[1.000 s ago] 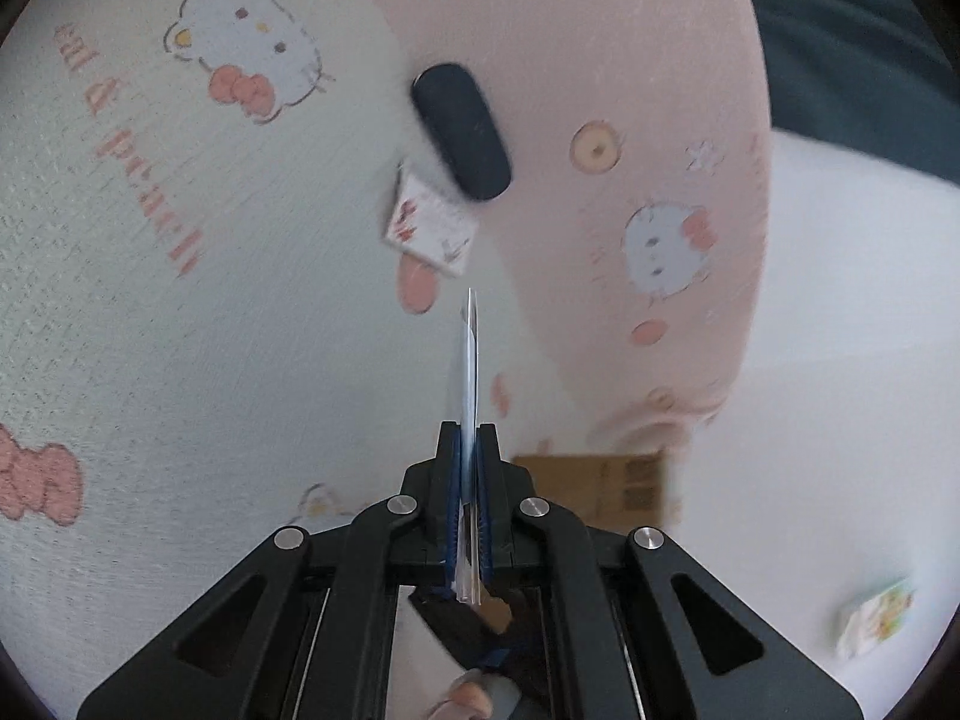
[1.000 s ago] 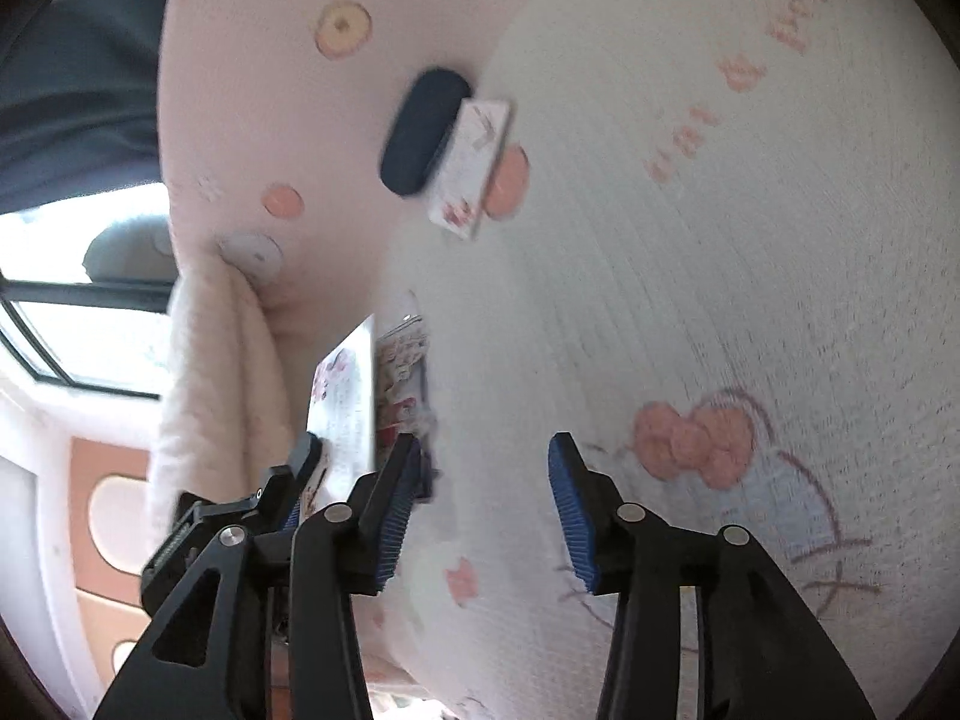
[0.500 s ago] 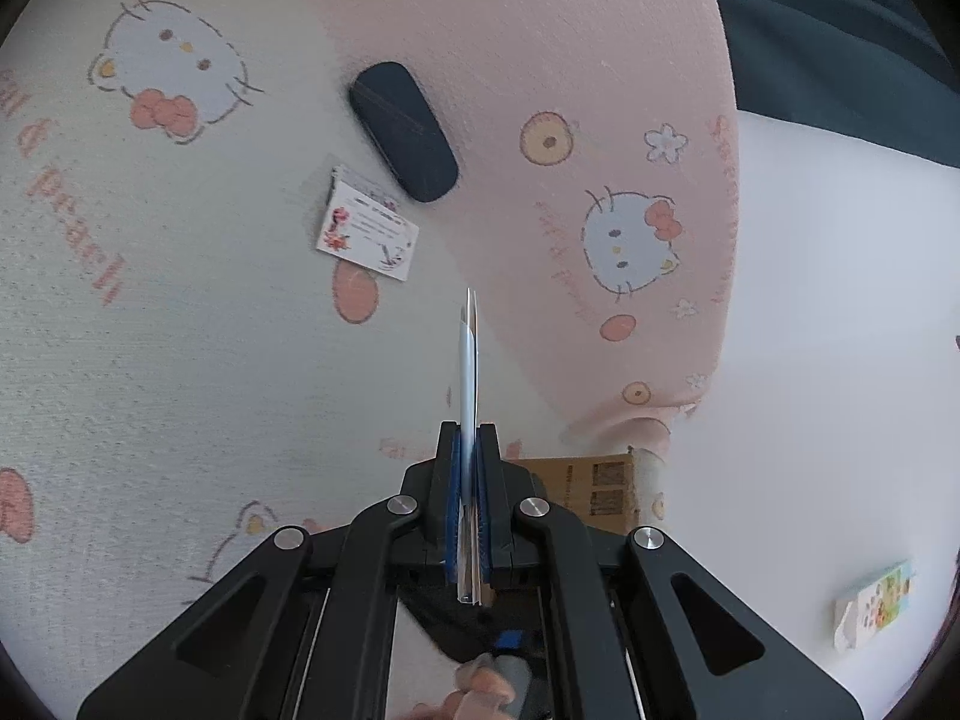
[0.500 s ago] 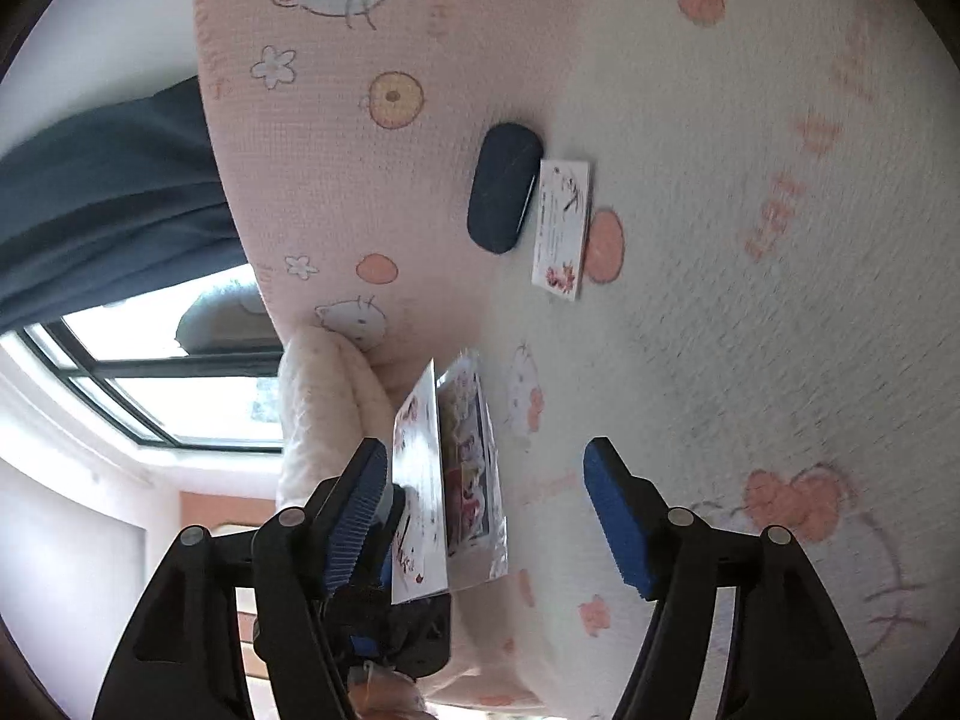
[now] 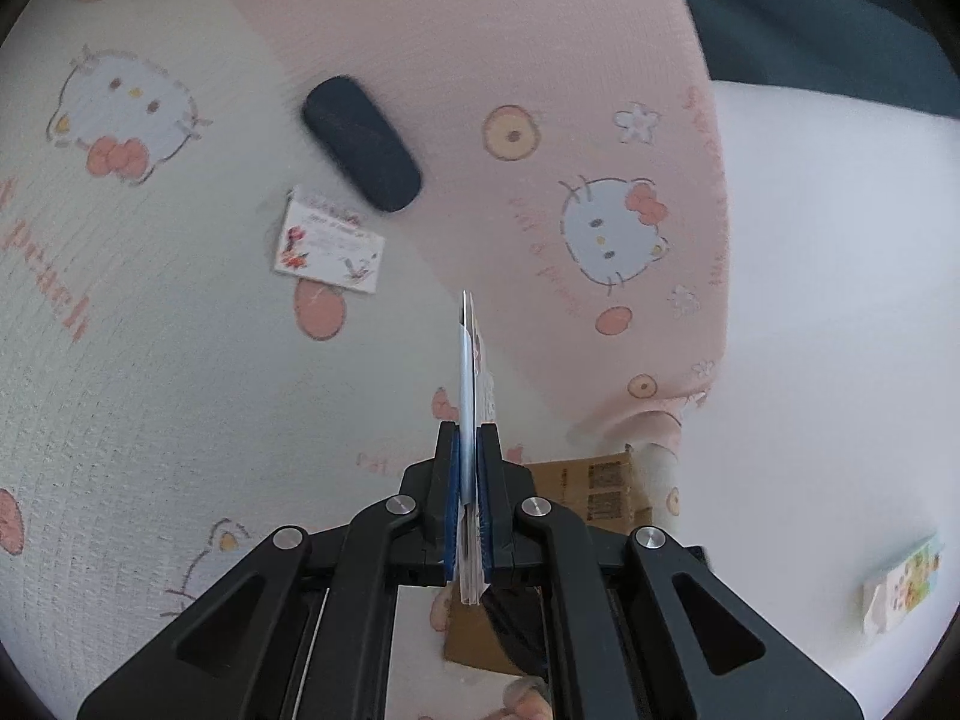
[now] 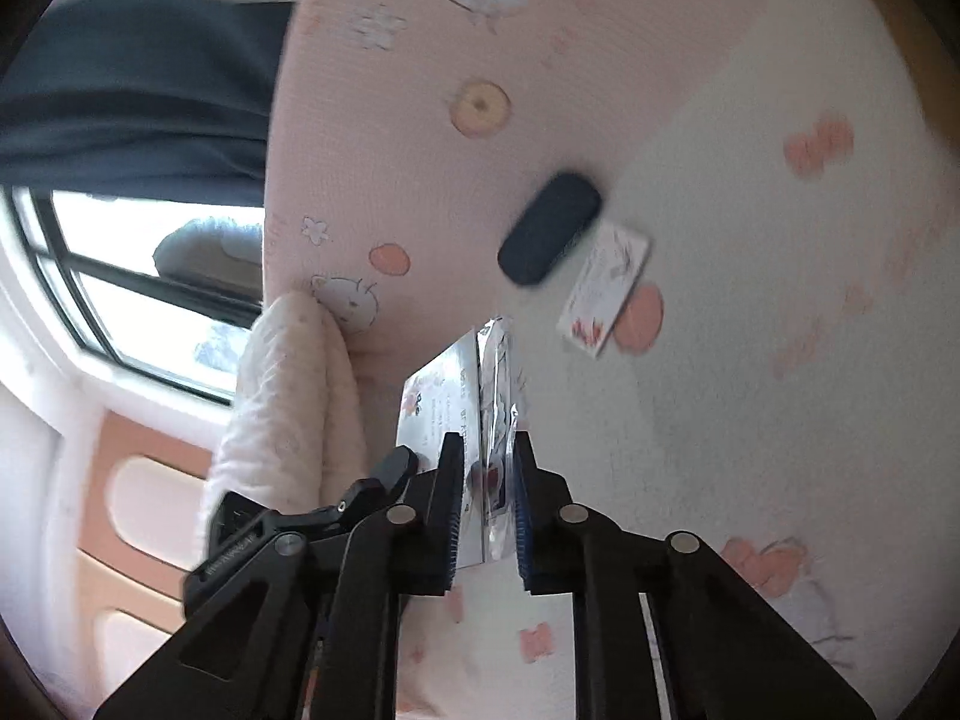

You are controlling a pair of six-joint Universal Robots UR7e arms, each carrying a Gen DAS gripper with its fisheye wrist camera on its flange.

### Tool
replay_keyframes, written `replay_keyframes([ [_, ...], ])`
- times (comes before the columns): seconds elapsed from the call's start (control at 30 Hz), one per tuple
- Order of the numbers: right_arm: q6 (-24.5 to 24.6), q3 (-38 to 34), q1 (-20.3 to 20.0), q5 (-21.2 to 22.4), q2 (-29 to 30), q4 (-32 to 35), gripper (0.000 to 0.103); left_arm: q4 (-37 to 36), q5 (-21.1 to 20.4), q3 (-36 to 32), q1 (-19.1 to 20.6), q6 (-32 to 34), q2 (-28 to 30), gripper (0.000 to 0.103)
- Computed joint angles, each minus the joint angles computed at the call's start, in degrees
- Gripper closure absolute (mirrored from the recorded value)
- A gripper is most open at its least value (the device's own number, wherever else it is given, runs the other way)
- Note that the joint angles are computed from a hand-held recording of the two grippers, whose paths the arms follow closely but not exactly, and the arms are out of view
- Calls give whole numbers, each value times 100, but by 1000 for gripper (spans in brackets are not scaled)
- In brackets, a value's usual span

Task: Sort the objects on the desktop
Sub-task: 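Carry the held business cards toward the cardboard box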

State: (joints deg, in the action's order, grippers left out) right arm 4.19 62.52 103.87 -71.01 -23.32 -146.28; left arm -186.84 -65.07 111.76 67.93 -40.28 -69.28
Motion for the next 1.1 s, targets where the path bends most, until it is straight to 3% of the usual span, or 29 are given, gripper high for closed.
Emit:
replay_keyframes([
  [0.2,-596,151,225,-681,-419,-35,91,101,355,-239,-431,297,170,95],
  [0.43,-915,766,252,-920,-1154,-662,91,-44,698,-591,-999,585,664,93],
  [0.67,-789,1318,70,-966,-1833,-1189,91,96,776,-1205,-1406,735,1368,93],
  [0.83,-799,1363,-132,-1049,-2184,-1088,91,555,717,-1902,-1523,677,1925,92],
  [1.1,-1128,722,-452,-1317,-2318,-344,91,1253,515,-3421,-1556,425,2999,91],
])
